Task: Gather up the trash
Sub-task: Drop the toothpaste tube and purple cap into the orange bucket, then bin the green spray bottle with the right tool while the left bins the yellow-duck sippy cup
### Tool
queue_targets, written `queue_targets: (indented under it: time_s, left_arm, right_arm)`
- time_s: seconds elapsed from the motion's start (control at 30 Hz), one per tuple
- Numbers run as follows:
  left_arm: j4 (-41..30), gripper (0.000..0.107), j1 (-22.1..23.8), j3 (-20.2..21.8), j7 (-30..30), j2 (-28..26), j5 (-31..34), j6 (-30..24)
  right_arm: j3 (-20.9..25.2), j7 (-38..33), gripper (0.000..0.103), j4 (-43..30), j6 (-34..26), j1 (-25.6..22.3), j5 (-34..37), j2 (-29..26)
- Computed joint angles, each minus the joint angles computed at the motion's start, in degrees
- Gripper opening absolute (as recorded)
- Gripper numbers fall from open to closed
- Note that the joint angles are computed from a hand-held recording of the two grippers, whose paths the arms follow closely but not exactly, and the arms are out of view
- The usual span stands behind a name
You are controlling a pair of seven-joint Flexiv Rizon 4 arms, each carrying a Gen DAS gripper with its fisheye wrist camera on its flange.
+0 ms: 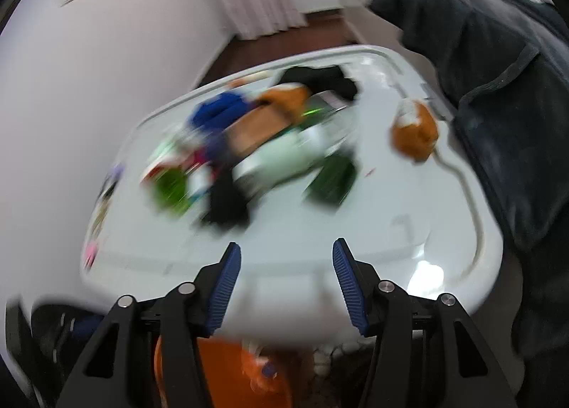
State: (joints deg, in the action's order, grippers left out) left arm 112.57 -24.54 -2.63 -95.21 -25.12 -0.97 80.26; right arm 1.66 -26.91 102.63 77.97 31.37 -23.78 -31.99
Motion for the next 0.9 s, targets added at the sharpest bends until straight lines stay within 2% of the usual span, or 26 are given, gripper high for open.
queue_targets:
  time_s: [0.07, 0.1, 0.2, 0.23, 0.27, 0.3, 0.33, 0.5, 0.6, 0.63, 0.73, 0.8, 0.9]
  left_arm:
    - [-1.23, 0.087, -0.38, 0.55, -0.85, -0.99, 0.05, 0.10]
    - [-1.36, 0.087, -0.09, 0.27, -0.84, -1.27, -0.21, 0.26]
    - [-0.30, 0.087, 2.68, -2.91, 1.13, -1.67, -2.91, 1.09]
    - [-0.15, 0.087, 3.05, -3.30, 1.41, -1.80, -3.62, 0.90]
    - [-0.06, 0.087, 3.12, -3.37, 1.59, -1.84, -4.01, 0.78]
    - [-0.02, 0.087, 3.13, -3.36, 1.76, -1.84, -4.28, 0.74]
    - [0.06, 0.087, 2.94, -3.11, 1.71, -1.81, -4.36, 0.94]
    - [0.44, 0.087, 2.45, -2.74, 1.83, -1.48, -4.78, 2.00]
    - [-0.83, 0.087, 1.17, -1.31, 0.57, -1.81, -4.42, 0.66]
    - [-1.80, 0.087, 0.14, -0.02, -0.68, -2.12, -3.82, 0.48]
    - [-5.18, 0.087, -0.58, 1.04, -3.16, -3.74, -3.54, 0.36]
    - [-7.96, 0.087, 0.11, 0.23, -4.25, -5.15, -4.72, -0.31]
    - [-13.97, 0.087, 2.37, -2.81, -6.19, -8.43, -9.19, -1.91]
  right_arm:
    - [2.30, -1.32, 0.054, -5.08, -3.44, -2.67, 2.74, -3.03]
    - [2.48, -1.89, 0.054, -8.74, -7.40, -3.16, 3.24, -4.95]
    - [3.63, -4.40, 0.052, -18.59, -17.36, -4.37, 5.22, -10.66]
    - [3.28, -4.80, 0.051, -21.43, -20.56, -3.92, 5.84, -12.57]
    - [1.05, -5.15, 0.040, -23.22, -24.24, -2.10, 2.72, -13.35]
    - [0.31, -7.08, 0.039, -25.39, -29.38, -0.85, 0.82, -14.11]
    - [-0.14, -7.93, 0.038, -25.70, -31.10, 0.07, -0.43, -14.20]
    - [0.48, -7.51, 0.035, -18.73, -26.78, 0.32, -1.07, -10.11]
    - [1.17, -5.22, 0.035, -11.92, -18.45, -0.49, 0.10, -6.66]
    - [1.06, -4.04, 0.035, -8.89, -13.01, -0.71, 0.09, -5.24]
    - [-1.39, 0.25, 0.036, -2.45, -2.26, 0.94, -1.29, -1.55]
    - [-3.37, 2.71, 0.036, 1.49, 4.52, 2.23, -2.17, 0.43]
    - [-5.58, 4.71, 0.036, 4.99, 9.04, 4.21, -2.42, 2.20]
